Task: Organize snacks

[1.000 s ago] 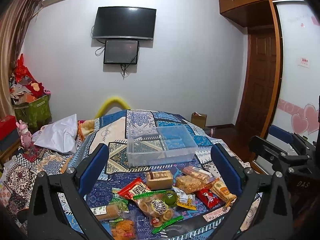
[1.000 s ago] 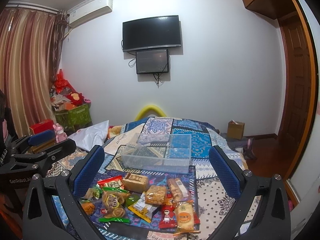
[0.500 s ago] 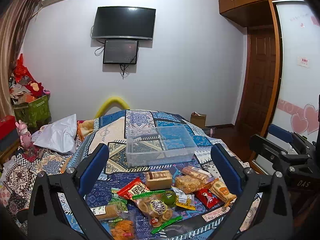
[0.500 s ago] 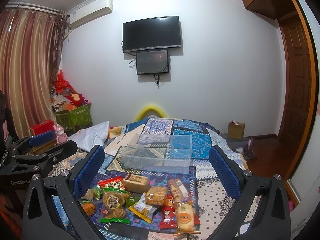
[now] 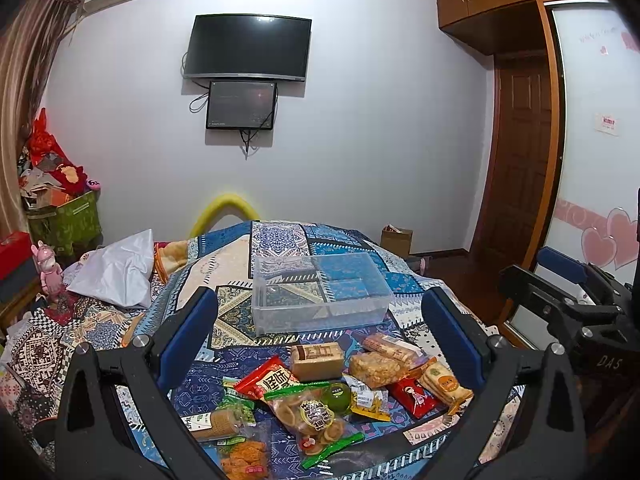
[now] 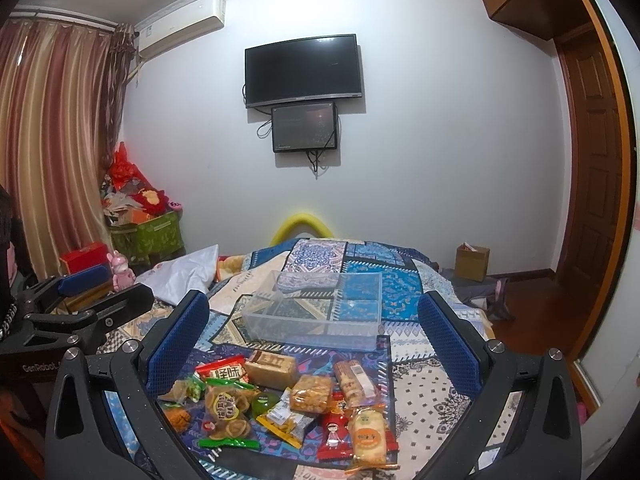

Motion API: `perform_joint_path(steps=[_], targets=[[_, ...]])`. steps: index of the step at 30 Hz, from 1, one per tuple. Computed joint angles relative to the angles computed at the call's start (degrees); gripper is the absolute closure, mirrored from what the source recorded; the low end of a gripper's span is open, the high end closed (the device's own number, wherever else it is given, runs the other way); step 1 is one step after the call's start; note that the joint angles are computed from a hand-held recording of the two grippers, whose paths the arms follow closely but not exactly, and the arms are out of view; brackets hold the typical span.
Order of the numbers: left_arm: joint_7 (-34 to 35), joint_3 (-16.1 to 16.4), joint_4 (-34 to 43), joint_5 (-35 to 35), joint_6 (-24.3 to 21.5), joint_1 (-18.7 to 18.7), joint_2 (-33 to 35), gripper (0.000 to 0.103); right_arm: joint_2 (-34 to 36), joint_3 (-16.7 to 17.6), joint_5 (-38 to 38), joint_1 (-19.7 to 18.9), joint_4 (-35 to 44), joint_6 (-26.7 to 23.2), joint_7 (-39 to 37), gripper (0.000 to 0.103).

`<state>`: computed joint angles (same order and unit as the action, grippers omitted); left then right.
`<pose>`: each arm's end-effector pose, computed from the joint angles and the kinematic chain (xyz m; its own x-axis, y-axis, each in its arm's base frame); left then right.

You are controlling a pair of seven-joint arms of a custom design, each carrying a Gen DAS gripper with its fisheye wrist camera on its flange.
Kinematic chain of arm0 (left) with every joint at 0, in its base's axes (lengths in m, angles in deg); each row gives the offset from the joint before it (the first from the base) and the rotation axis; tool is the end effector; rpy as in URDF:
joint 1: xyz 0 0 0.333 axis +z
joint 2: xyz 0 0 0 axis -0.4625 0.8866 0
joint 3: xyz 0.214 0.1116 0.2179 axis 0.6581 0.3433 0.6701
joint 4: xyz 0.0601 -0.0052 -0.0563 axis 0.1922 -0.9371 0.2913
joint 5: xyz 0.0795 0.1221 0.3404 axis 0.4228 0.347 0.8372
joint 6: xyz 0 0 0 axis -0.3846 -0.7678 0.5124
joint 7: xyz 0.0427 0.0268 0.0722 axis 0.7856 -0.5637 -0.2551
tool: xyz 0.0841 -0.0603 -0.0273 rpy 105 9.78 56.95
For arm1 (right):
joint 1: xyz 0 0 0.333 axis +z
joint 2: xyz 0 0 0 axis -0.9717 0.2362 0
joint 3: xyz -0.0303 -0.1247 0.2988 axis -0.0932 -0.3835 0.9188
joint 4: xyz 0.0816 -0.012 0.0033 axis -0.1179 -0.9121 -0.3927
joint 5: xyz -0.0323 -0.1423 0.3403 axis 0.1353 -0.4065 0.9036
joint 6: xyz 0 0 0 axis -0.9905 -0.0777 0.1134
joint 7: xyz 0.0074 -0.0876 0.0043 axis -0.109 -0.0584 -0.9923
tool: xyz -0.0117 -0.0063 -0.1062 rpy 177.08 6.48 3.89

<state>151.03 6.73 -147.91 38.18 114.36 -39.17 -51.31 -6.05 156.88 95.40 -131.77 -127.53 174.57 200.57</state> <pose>0.4639 -0.2526 0.5551 -0.4409 -0.8931 0.0895 -0.3178 0.0621 -0.9461 0.4473 0.1911 0.5263 -0.0014 -0.9985 -0.0547 -0.2580 0.0532 -0.9647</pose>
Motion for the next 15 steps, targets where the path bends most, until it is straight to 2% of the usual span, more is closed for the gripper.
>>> perform_joint_path(steps=[7,15], targets=[[0.4,0.0,0.0,-0.3,0.0,-0.1,0.0,0.0,0.4,-0.4,-0.1,0.3,-0.2,0.2,-0.2,0.0],[-11.2,4.3,1.3,13.2,-1.3,-1.2,0.8,0.0,1.6,0.6,-0.3,-0.7,0.2,-0.2,-0.8,0.0]])
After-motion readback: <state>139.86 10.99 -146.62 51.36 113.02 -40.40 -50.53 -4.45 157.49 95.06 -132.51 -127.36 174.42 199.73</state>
